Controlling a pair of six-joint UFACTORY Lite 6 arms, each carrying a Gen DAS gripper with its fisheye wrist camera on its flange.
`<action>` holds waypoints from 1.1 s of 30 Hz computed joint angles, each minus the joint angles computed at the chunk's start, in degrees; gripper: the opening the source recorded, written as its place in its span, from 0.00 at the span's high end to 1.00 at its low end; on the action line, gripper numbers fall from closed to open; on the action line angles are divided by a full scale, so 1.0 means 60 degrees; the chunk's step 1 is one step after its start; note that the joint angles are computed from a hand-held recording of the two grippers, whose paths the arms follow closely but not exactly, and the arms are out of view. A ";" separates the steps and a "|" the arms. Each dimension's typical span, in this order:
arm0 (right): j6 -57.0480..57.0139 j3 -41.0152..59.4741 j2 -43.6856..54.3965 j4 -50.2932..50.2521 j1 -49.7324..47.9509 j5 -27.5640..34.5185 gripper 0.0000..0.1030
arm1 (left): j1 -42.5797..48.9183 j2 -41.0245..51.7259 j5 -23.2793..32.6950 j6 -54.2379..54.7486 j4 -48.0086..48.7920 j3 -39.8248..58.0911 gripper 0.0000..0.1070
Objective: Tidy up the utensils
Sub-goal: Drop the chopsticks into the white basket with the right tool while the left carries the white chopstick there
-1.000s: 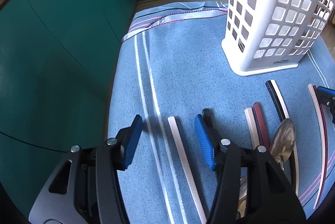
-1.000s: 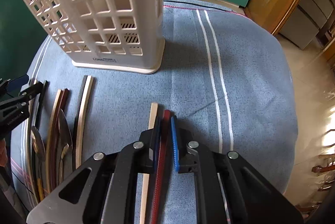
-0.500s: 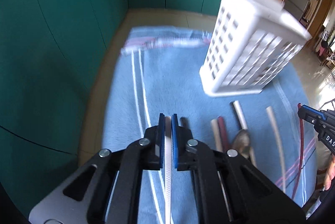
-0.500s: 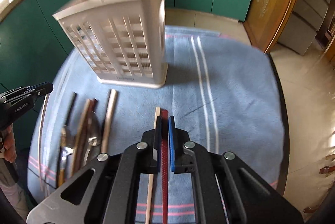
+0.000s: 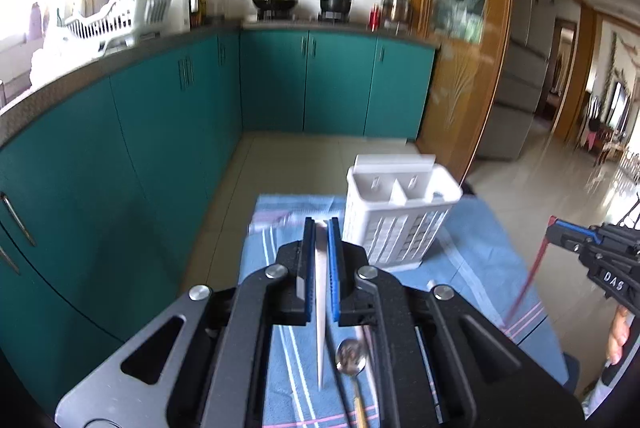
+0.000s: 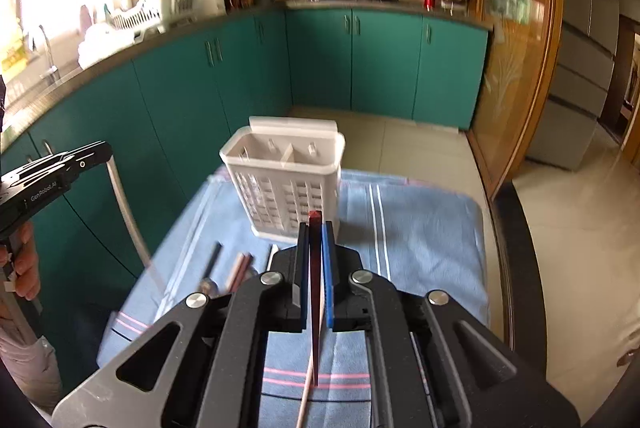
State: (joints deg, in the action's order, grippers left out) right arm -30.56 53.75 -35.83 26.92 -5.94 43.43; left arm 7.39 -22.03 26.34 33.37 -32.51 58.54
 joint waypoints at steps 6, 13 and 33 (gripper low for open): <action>-0.0287 0.2286 0.1066 0.0780 -0.0081 0.0108 0.93 | 0.0152 0.0561 0.0486 -0.0103 -0.0300 0.2259 0.94; 0.0725 0.7103 0.4048 0.1088 0.0034 0.0233 0.93 | -0.0717 0.2512 0.0673 -0.2539 0.1382 0.6193 0.94; -0.1419 0.4058 0.5260 0.3280 -0.0091 -0.2633 0.93 | -0.2451 0.5455 -0.2230 -0.6729 0.4976 0.5104 0.94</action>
